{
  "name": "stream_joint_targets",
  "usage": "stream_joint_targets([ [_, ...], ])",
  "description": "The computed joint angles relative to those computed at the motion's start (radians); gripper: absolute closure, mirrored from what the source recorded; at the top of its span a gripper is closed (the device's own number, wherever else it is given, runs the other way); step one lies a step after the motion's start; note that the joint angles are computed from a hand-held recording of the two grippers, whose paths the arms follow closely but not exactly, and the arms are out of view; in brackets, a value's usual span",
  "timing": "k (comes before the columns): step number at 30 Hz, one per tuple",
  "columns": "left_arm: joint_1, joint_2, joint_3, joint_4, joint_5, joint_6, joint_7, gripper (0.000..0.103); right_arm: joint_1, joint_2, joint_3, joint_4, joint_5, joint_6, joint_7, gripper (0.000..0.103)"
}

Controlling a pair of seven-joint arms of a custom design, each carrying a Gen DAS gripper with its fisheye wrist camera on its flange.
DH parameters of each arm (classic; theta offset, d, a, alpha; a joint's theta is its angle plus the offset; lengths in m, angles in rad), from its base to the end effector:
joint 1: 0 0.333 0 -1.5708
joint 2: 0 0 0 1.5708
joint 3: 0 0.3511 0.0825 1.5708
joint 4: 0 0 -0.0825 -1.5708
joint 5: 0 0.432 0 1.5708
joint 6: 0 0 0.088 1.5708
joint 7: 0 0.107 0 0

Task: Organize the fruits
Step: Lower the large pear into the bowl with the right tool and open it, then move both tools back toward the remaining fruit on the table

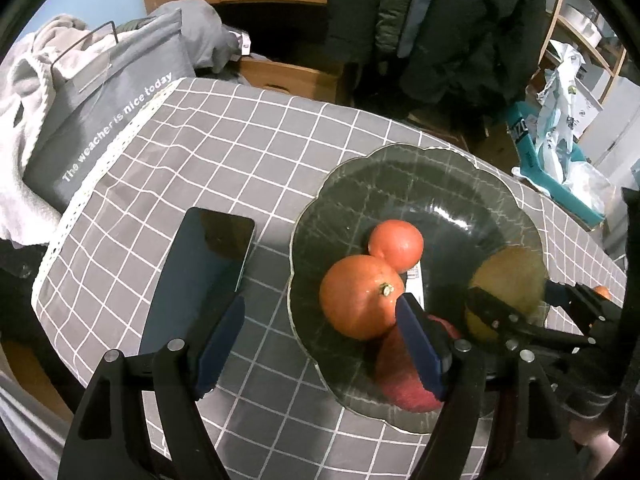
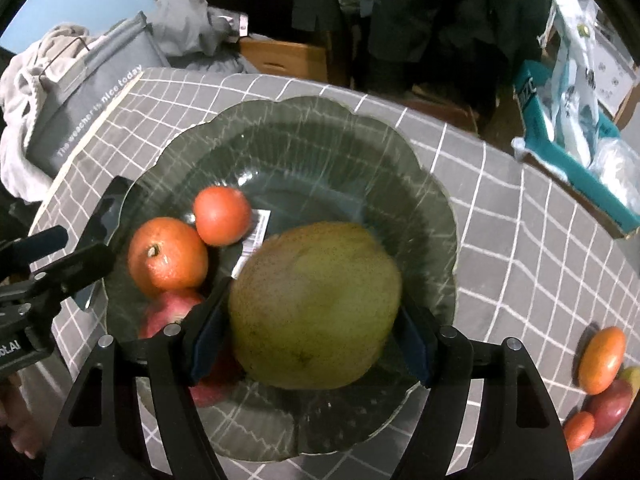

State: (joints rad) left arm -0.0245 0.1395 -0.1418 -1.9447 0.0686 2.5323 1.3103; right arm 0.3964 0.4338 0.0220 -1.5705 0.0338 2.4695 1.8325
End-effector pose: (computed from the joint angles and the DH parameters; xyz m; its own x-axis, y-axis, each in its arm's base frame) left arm 0.6640 -0.1085 0.4715 0.0361 -0.9967 0.0729 -0.9008 -0.0641 -0.4295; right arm 0.7100 0.3127 0.4542 0.1632 -0.9744 -0.1545 -0.9025 -0.0841 -0.4224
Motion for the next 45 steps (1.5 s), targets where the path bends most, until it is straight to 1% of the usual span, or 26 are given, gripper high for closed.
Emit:
stream_joint_targets([
  [2, 0.003, -0.001, 0.000, -0.001, -0.009, -0.004, 0.002, 0.024, 0.003, -0.010, -0.005, -0.009, -0.008, 0.032, 0.008, 0.029],
  [4, 0.005, -0.003, -0.001, -0.002, -0.020, -0.006, 0.009, 0.024, 0.005, -0.008, -0.008, 0.006, -0.016, 0.022, 0.010, 0.029],
  [11, 0.000, -0.020, -0.005, -0.003, -0.030, 0.002, 0.025, 0.024, 0.009, -0.047, -0.024, -0.016, -0.048, 0.040, 0.059, 0.028],
  [17, -0.010, -0.043, -0.011, -0.007, -0.043, 0.019, 0.046, 0.023, 0.031, -0.118, -0.057, -0.065, -0.181, 0.072, 0.140, 0.027],
  [21, -0.020, -0.062, -0.015, -0.012, -0.059, 0.034, 0.063, 0.022, 0.029, -0.164, -0.063, -0.098, -0.266, 0.081, 0.194, 0.027],
  [22, -0.024, -0.069, -0.017, -0.014, -0.063, 0.040, 0.065, 0.021, 0.027, -0.176, -0.062, -0.107, -0.285, 0.083, 0.208, 0.027],
  [23, -0.027, -0.075, -0.017, -0.016, -0.067, 0.044, 0.068, 0.017, 0.026, -0.193, -0.063, -0.121, -0.308, 0.087, 0.223, 0.027],
  [26, -0.036, -0.097, -0.020, -0.028, -0.088, 0.068, 0.084, 0.016, 0.018, -0.235, -0.060, -0.150, -0.379, 0.090, 0.270, 0.027],
  [32, -0.056, -0.127, -0.020, -0.034, -0.117, 0.098, 0.106, 0.016, -0.017, -0.326, -0.037, -0.215, -0.501, 0.085, 0.354, 0.026],
  [39, -0.084, -0.158, -0.025, -0.036, -0.150, 0.123, 0.140, 0.016, -0.090, -0.445, 0.006, -0.307, -0.585, 0.096, 0.440, 0.026],
  [45, -0.108, -0.177, -0.028, -0.037, -0.160, 0.139, 0.152, 0.015, -0.158, -0.533, 0.051, -0.371, -0.636, 0.097, 0.487, 0.026],
])
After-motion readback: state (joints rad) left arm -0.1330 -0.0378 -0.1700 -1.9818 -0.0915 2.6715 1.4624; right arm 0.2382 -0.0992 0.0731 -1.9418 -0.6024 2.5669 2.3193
